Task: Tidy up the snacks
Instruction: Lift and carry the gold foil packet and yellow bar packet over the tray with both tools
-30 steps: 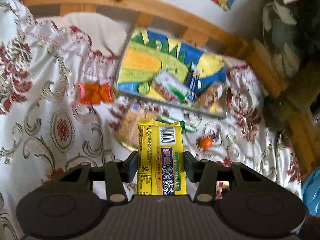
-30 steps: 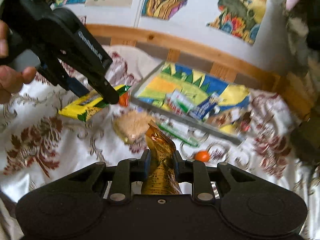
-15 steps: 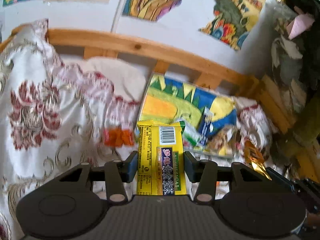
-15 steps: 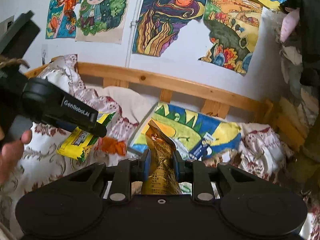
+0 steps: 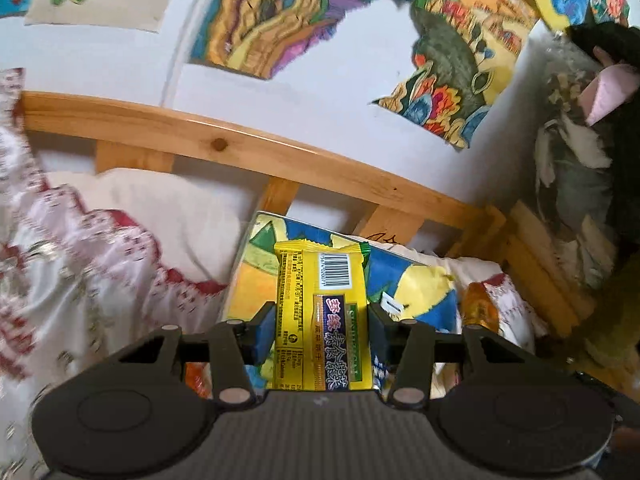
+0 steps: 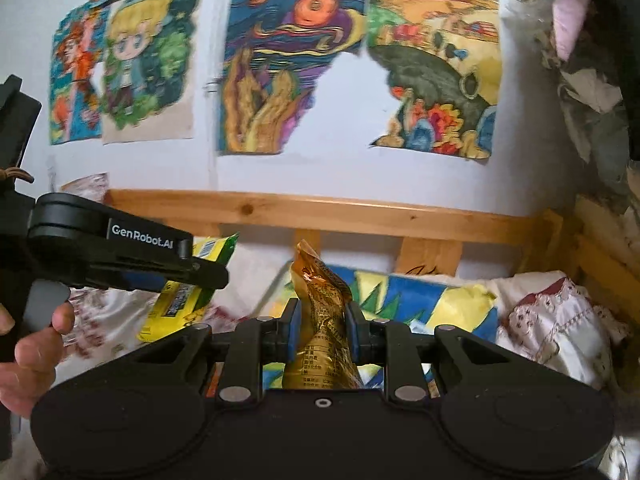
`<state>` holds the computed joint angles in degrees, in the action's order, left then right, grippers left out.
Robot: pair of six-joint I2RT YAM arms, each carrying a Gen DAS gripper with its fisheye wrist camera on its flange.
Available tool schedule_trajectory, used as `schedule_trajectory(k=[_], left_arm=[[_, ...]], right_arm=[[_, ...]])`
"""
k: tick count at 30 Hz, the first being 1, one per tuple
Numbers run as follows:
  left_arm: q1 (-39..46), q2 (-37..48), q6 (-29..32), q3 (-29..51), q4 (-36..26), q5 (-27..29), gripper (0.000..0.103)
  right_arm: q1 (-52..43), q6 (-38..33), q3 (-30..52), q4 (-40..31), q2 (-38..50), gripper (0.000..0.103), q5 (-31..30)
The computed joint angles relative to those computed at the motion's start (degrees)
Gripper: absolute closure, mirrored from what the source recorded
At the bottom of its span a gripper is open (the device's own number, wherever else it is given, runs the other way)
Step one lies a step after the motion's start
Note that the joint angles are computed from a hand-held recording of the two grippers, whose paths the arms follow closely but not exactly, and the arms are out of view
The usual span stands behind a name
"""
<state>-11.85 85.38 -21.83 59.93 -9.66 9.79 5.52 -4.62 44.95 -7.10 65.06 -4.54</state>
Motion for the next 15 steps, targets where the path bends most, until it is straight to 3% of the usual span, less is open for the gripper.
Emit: schedule_trajectory(k=[5, 10, 15], left_arm=[[-1.1, 12.2, -0.2, 2.4, 10.6, 0.4, 0.051], [-1.5, 21.2, -0.2, 3.1, 18.6, 0.3, 0.051], [-0.2, 27.0, 1.2, 3.4, 22.2, 5.2, 0.051]], right_arm=[[-6.5, 3.5, -0.5, 16.2, 14.3, 0.078, -5.0], [-7.7, 5.5, 5.0, 18.4, 25.7, 0.078, -6.3], [-6.7, 6.7, 7.6, 20.1, 33.0, 0.078, -5.2]])
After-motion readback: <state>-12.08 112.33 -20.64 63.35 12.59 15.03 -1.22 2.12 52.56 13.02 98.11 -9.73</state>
